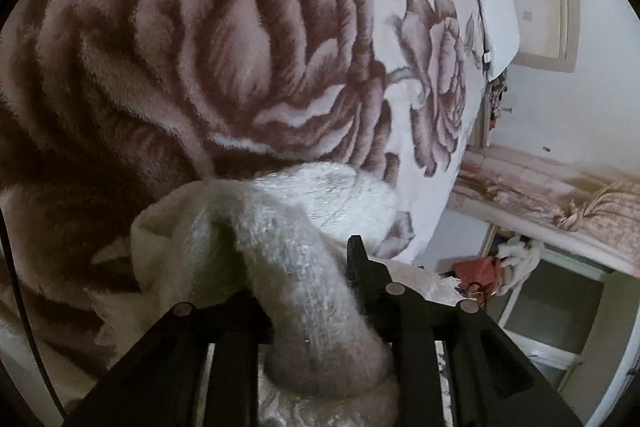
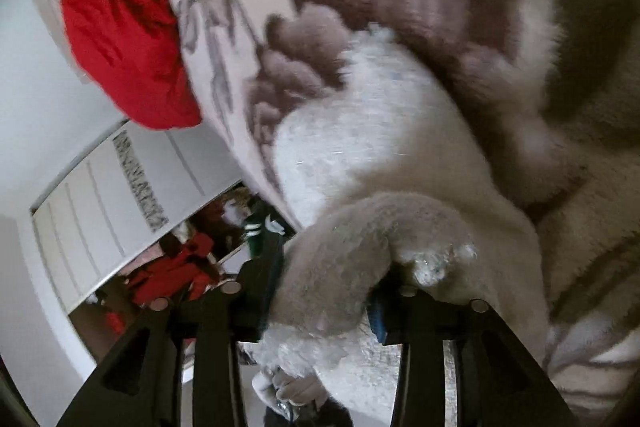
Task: Fold large clothes
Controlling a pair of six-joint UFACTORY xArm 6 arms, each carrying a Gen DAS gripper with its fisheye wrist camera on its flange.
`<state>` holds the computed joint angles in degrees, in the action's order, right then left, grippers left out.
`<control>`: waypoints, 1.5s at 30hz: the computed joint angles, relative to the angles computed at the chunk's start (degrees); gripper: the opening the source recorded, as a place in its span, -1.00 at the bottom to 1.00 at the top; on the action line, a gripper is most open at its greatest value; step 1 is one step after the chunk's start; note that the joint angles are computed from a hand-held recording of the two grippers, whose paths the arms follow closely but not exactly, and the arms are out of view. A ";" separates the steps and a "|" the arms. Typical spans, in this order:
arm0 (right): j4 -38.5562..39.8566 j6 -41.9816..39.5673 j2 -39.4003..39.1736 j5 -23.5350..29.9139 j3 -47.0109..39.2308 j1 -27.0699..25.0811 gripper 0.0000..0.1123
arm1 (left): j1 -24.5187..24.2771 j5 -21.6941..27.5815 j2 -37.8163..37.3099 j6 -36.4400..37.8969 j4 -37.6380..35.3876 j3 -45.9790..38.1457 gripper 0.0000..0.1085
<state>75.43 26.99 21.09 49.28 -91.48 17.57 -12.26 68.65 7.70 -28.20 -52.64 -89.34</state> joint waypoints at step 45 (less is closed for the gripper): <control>17.41 6.27 -38.25 -35.22 48.42 32.02 -0.01 | -19.68 1.32 -49.51 -34.44 62.24 51.84 0.90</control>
<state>92.85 33.26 -17.16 14.06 -43.06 49.59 -31.94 69.96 -41.81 -62.64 9.60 -37.50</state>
